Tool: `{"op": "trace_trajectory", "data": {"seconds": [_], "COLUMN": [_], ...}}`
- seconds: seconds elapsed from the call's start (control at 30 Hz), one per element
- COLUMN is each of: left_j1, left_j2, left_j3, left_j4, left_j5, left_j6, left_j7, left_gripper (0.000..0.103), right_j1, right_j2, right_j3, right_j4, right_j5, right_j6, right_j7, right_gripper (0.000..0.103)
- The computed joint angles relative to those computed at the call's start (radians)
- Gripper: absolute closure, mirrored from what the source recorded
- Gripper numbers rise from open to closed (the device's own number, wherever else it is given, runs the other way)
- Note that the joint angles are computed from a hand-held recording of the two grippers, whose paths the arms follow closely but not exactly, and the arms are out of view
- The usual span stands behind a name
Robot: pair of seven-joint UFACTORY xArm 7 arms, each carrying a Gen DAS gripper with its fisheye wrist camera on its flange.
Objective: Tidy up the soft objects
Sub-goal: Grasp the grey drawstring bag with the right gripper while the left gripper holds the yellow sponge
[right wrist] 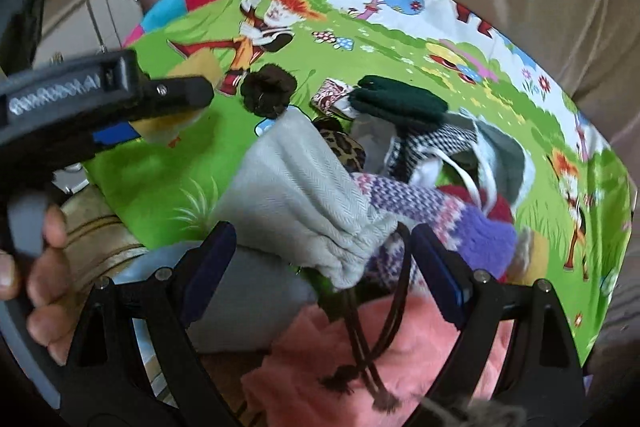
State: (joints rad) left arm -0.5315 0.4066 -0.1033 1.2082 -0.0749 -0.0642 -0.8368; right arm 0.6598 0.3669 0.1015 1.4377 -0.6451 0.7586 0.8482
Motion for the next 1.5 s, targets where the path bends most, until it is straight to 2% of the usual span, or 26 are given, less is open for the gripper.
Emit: {"op": "trace_trajectory", "data": {"seconds": [0.17,0.23,0.27,0.3,0.37,0.47,0.63,0.83,1.03,1.27,1.5], "left_j1": [0.001,0.008,0.011,0.013,0.017,0.013,-0.013,-0.155,-0.283,-0.443,-0.556], "left_j2": [0.000,0.004,0.005,0.004,0.003,0.003,-0.007,-0.029,-0.038,-0.032,-0.021], "left_j3": [-0.004,-0.013,-0.017,-0.019,-0.023,-0.019,0.012,0.159,0.282,0.415,0.495], "left_j4": [-0.005,-0.002,-0.003,-0.005,-0.007,-0.008,-0.028,-0.060,-0.073,-0.052,-0.007], "left_j5": [-0.003,-0.002,-0.003,-0.005,-0.009,-0.012,-0.018,-0.049,-0.110,-0.176,-0.122], "left_j6": [-0.003,-0.002,-0.003,-0.005,-0.008,-0.010,-0.043,-0.098,-0.123,-0.108,-0.057], "left_j7": [-0.005,-0.001,0.000,0.000,-0.001,-0.004,-0.018,-0.029,0.008,0.081,0.072], "left_gripper": [0.039,0.039,0.040,0.040,0.040,0.040,0.040,0.040,0.040,0.040,0.040], "right_j1": [-0.008,-0.013,-0.016,-0.023,-0.034,-0.030,-0.030,-0.050,-0.082,-0.146,-0.251], "right_j2": [0.038,0.046,0.052,0.055,0.048,0.030,-0.020,-0.099,-0.179,-0.323,-0.475], "right_j3": [0.002,0.006,0.007,0.009,0.010,0.002,-0.005,-0.005,0.007,0.036,0.098], "right_j4": [0.029,0.027,0.030,0.026,0.008,-0.015,-0.079,-0.173,-0.264,-0.401,-0.558], "right_j5": [0.032,0.054,0.073,0.095,0.126,0.130,0.116,0.077,0.047,-0.049,-0.084], "right_j6": [0.007,-0.006,-0.006,-0.014,-0.045,-0.071,-0.133,-0.239,-0.312,-0.377,-0.408], "right_j7": [-0.043,-0.066,-0.075,-0.083,-0.095,-0.095,-0.048,0.038,0.099,0.261,0.377], "right_gripper": [0.014,0.032,0.047,0.056,0.066,0.073,0.076,0.076,0.076,0.076,0.076]}}
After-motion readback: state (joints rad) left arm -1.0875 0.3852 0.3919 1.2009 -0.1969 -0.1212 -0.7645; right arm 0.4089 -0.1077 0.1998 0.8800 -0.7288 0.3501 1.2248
